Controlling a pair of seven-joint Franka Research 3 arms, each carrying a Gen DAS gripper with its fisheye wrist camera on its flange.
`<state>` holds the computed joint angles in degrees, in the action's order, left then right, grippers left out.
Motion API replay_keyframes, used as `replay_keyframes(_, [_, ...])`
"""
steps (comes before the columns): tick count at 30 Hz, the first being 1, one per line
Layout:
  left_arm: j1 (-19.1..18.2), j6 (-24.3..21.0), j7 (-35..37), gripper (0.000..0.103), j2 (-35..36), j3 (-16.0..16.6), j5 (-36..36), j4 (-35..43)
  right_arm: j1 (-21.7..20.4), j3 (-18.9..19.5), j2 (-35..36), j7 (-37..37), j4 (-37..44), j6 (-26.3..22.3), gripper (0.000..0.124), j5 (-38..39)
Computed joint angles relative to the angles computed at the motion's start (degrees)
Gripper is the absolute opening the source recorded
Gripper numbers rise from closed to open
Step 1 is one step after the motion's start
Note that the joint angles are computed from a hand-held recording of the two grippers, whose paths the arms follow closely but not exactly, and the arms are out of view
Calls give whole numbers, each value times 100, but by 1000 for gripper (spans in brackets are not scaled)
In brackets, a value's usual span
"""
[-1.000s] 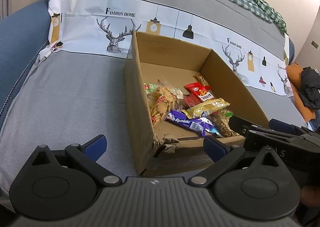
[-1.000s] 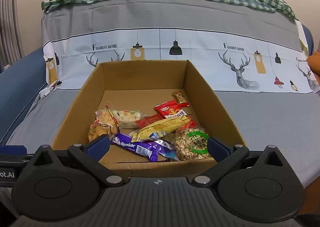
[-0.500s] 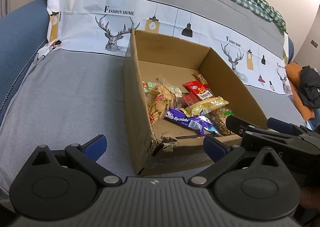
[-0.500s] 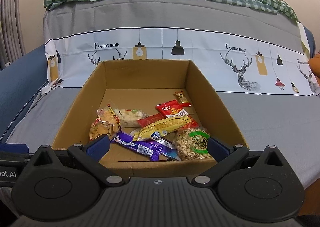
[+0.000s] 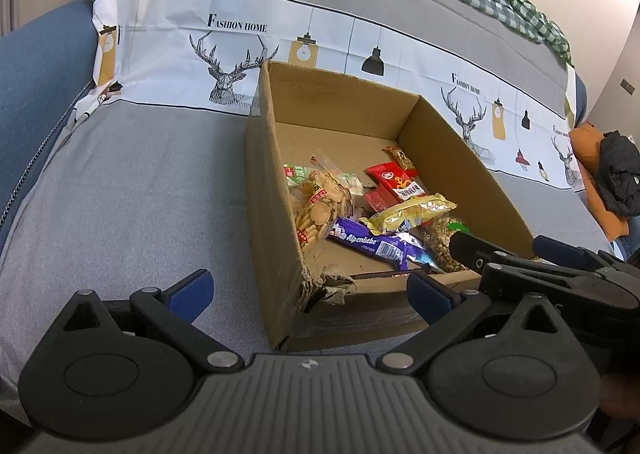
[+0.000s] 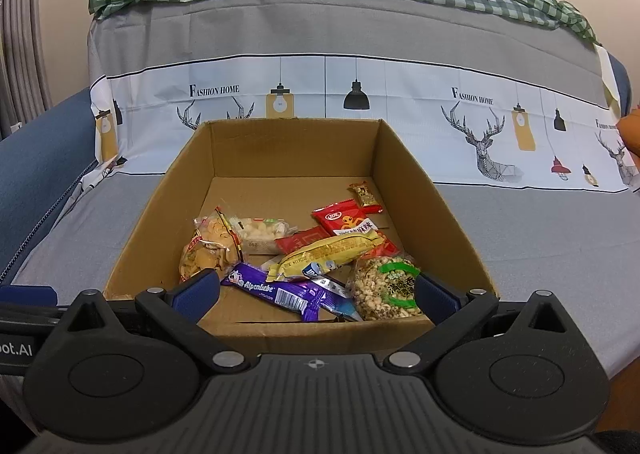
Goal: Organize snacks
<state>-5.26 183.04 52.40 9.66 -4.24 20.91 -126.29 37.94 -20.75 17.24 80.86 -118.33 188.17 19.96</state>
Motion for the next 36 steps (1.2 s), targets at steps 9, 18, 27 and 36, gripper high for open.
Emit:
replay_keyframes(9, [-65,29,-51,103,0,82,79,-1,-15,14,1,-2,8,-10,102,-4])
replay_keyframes(18, [-109,37,-108,103,17,135,160,16,-34,28,4,20,9,-14,102,-38])
replay_keyframes(27, [187,9,166,103,20,-205,-132,5,-26,13,13,46,20,-33,102,-61])
replay_keyframes(36, [174,47,257,103,33,-204,-211,-2,-86,67,26,59,30,-24,102,-81])
